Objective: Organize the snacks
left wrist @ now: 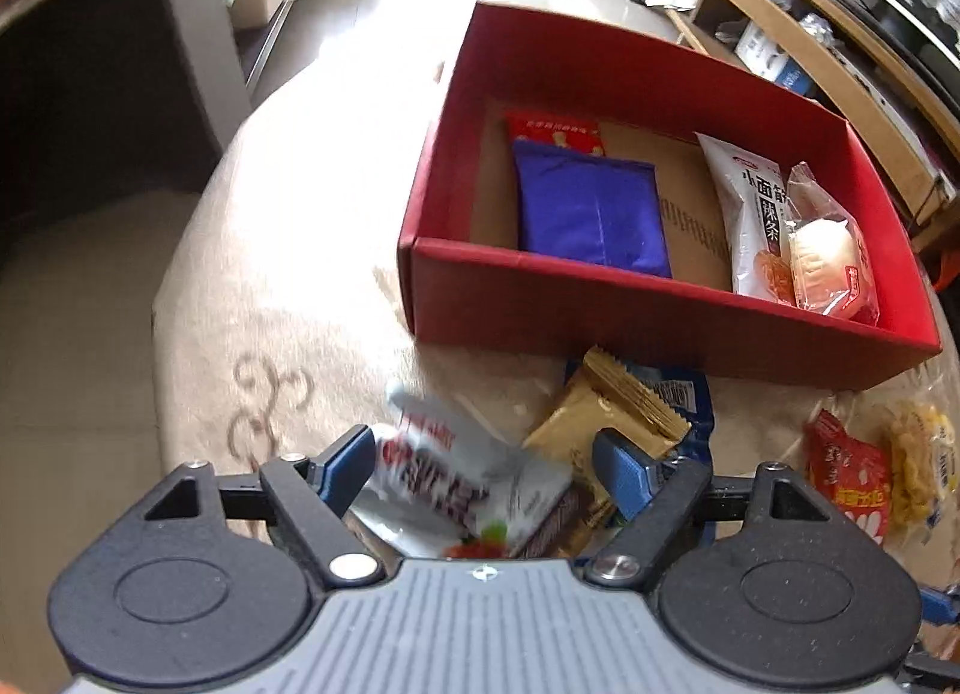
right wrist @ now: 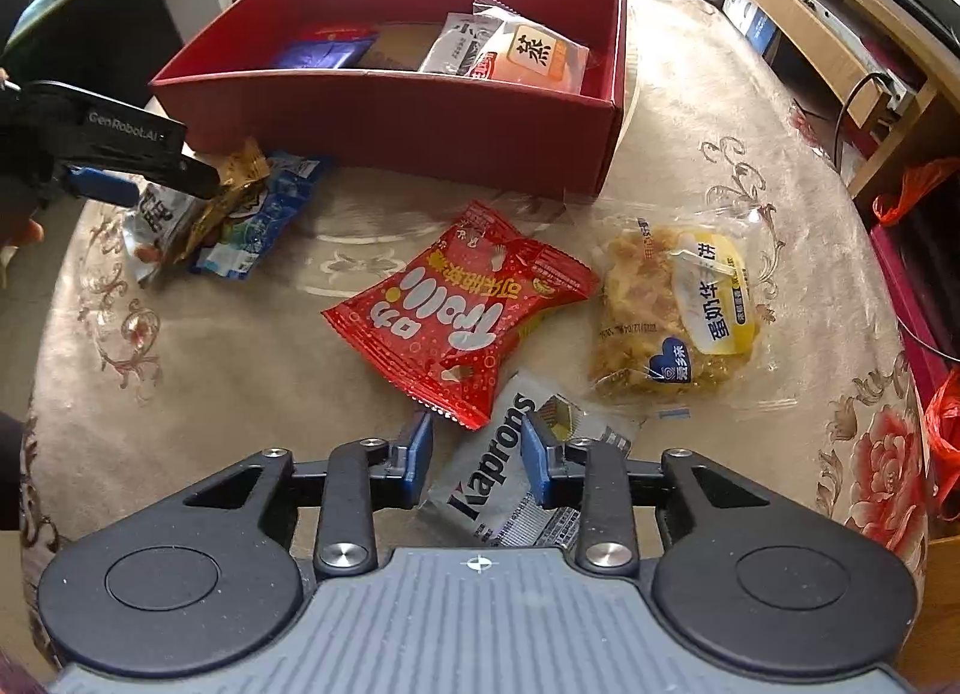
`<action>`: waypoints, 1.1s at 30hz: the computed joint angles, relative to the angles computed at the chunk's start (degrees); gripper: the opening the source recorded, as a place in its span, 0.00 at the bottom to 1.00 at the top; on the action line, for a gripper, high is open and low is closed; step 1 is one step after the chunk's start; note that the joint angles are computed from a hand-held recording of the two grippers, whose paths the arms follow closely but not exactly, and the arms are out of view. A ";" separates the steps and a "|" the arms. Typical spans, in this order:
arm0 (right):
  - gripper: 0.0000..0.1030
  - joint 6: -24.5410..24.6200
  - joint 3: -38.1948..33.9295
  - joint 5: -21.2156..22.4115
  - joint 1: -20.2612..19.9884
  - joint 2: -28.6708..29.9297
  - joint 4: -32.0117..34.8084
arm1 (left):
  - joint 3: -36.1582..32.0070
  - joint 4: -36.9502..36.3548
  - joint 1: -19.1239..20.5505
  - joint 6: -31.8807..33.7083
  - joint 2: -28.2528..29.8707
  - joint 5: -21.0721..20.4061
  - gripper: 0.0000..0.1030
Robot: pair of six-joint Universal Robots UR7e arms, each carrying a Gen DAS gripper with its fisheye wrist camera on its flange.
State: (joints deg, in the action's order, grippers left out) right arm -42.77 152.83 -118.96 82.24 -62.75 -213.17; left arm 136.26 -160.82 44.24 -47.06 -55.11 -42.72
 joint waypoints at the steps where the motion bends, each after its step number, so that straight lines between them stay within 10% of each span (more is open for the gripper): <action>1: 0.42 0.10 -0.04 -0.06 0.07 -0.09 0.32 | -0.03 0.43 -0.07 0.08 0.05 0.82 0.75; 11: 0.50 0.22 0.00 -0.22 0.57 -0.70 2.00 | 5.14 -10.96 -0.30 11.60 -1.81 -11.48 0.77; 24: 0.59 0.10 0.37 1.25 0.91 -1.76 1.21 | 3.62 -4.41 -1.71 -8.67 0.79 -2.63 0.81; 33: 0.59 0.31 0.51 2.01 0.62 -3.69 2.08 | 4.16 -8.83 -4.71 9.69 2.80 -8.06 0.68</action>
State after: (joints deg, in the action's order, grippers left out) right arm -42.46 153.35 -116.95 82.86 -66.44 -211.09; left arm 140.42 -169.65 39.53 -37.37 -52.32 -50.78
